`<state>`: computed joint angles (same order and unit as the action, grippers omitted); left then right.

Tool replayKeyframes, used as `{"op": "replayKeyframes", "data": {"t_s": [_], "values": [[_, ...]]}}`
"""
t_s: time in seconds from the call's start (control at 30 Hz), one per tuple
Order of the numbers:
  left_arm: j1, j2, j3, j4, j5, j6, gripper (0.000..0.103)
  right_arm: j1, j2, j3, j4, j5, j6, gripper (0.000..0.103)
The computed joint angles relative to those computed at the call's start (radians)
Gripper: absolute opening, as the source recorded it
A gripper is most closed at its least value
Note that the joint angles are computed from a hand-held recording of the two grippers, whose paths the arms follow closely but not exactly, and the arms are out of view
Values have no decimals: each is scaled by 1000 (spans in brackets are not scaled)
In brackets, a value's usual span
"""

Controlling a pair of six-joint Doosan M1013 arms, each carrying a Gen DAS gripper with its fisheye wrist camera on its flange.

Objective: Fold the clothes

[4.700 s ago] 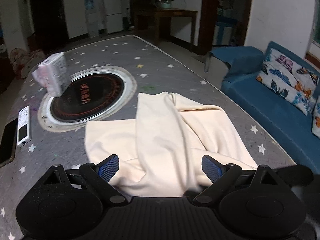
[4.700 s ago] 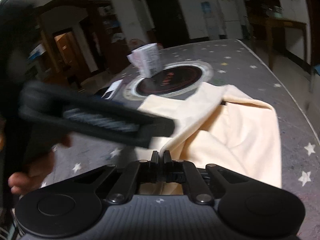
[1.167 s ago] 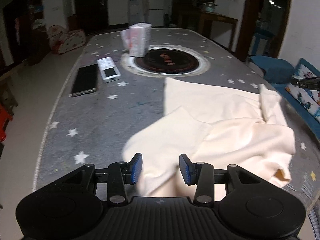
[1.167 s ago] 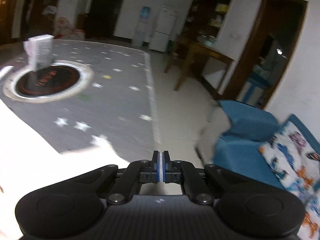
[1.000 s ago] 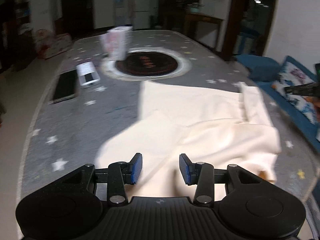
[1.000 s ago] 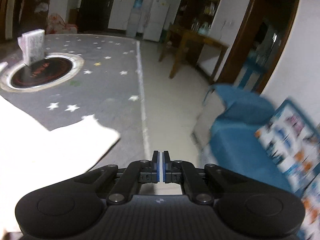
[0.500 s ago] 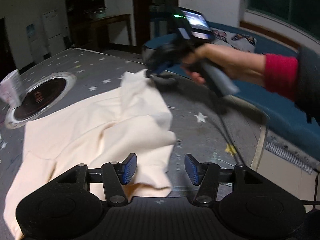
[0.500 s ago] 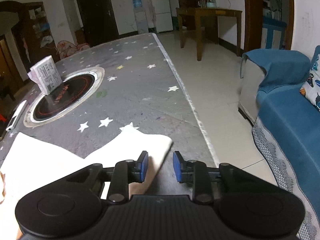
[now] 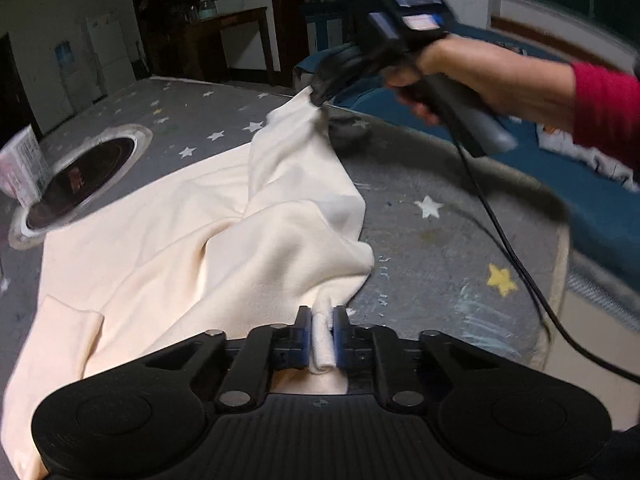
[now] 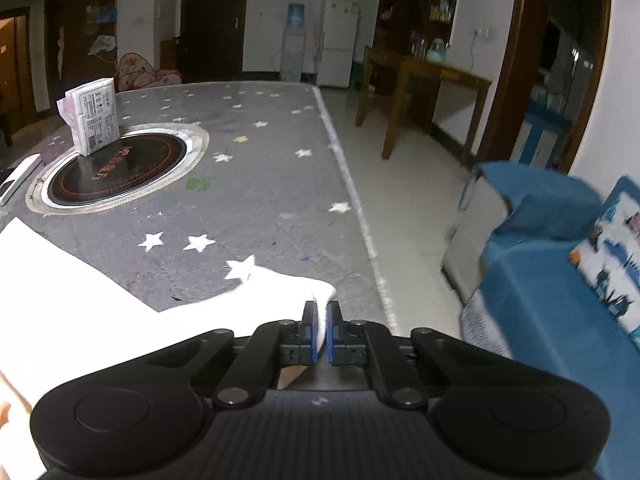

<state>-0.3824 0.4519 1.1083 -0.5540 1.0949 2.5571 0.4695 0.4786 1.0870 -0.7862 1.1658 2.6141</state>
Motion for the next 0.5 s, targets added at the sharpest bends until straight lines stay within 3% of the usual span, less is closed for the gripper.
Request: {"op": "replayKeyframes", "data": {"t_s": [0.17, 0.5], "values": [[36, 4, -26, -97, 93, 36, 10, 28, -29, 19, -76, 52, -19, 4], [89, 22, -65, -210, 368, 100, 10, 78, -80, 86, -113, 198, -39, 4]]}}
